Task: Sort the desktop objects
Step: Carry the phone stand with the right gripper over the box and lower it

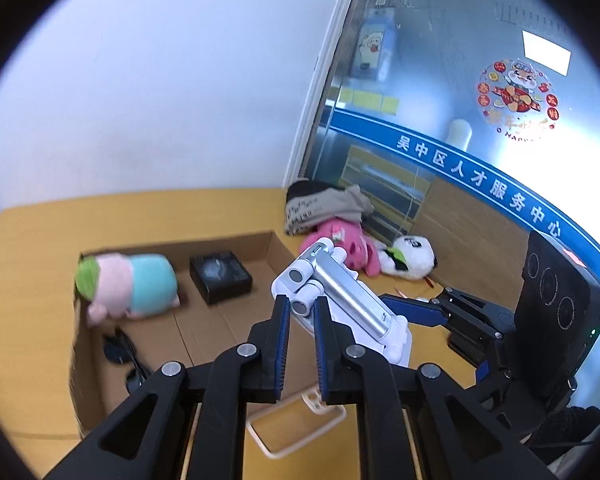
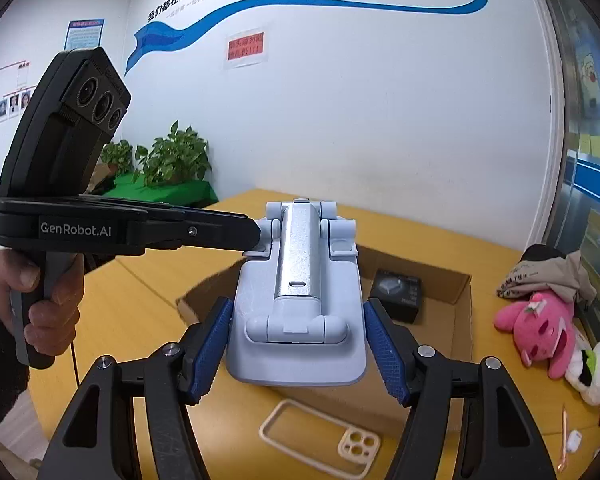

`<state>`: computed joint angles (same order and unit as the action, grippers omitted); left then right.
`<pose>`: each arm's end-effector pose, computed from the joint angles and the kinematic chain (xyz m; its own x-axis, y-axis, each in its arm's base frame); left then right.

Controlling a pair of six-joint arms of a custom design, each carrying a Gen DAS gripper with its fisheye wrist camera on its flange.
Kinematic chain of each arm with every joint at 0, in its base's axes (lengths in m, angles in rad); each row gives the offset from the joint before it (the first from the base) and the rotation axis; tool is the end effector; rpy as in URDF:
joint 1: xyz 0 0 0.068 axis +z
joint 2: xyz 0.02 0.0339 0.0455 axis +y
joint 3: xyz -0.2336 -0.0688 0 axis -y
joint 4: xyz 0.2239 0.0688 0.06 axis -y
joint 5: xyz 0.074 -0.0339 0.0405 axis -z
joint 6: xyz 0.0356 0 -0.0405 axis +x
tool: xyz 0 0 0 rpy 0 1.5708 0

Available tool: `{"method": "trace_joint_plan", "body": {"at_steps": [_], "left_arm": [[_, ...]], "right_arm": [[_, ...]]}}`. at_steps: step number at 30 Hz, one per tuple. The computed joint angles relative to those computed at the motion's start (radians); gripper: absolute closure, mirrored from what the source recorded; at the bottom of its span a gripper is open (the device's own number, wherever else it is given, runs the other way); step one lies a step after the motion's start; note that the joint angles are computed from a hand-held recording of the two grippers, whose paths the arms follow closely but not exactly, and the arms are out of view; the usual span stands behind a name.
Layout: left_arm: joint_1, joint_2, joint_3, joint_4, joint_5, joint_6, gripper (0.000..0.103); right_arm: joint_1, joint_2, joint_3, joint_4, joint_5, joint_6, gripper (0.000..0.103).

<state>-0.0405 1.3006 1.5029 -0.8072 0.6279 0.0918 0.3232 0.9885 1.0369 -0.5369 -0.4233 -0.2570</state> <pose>0.2484 -0.0310 0.3839 -0.5186 0.0953 -0.8497 0.5655 0.7836 -0.2573 0.1909 0.0794 0.3294 -0.2694 -0.3346 -0.9030 -0.7258 0.6868 -0.0380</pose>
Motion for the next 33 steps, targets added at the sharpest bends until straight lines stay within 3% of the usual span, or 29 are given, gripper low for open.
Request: {"method": "trace_joint_plan", "body": {"at_steps": [10,17,22,25,29,33], "left_arm": [[0.022,0.301,0.445,-0.088,0.014,0.013,0.092],[0.056,0.559,0.819,-0.217,0.031,0.025,0.092],[0.080,0.806,1.165,-0.366,0.019,0.039,0.092],[0.096,0.934,1.293,-0.423,0.017,0.042,0.092],[0.118,0.990,1.198,-0.386,0.035,0.048,0.093],[0.109,1.043,1.074,-0.352,-0.008,0.075,0.093]], "right_arm": [[-0.001,0.296,0.329,0.027,-0.031,0.060,0.032],[0.018,0.511,0.568,0.002,-0.018,0.072,0.032],[0.040,0.708,0.754,-0.039,-0.011,0.093,0.032],[0.061,0.816,0.825,-0.057,0.001,0.104,0.032],[0.077,0.922,0.837,-0.044,0.018,0.118,0.032],[0.077,1.056,0.868,-0.075,0.008,0.133,0.032]]}}
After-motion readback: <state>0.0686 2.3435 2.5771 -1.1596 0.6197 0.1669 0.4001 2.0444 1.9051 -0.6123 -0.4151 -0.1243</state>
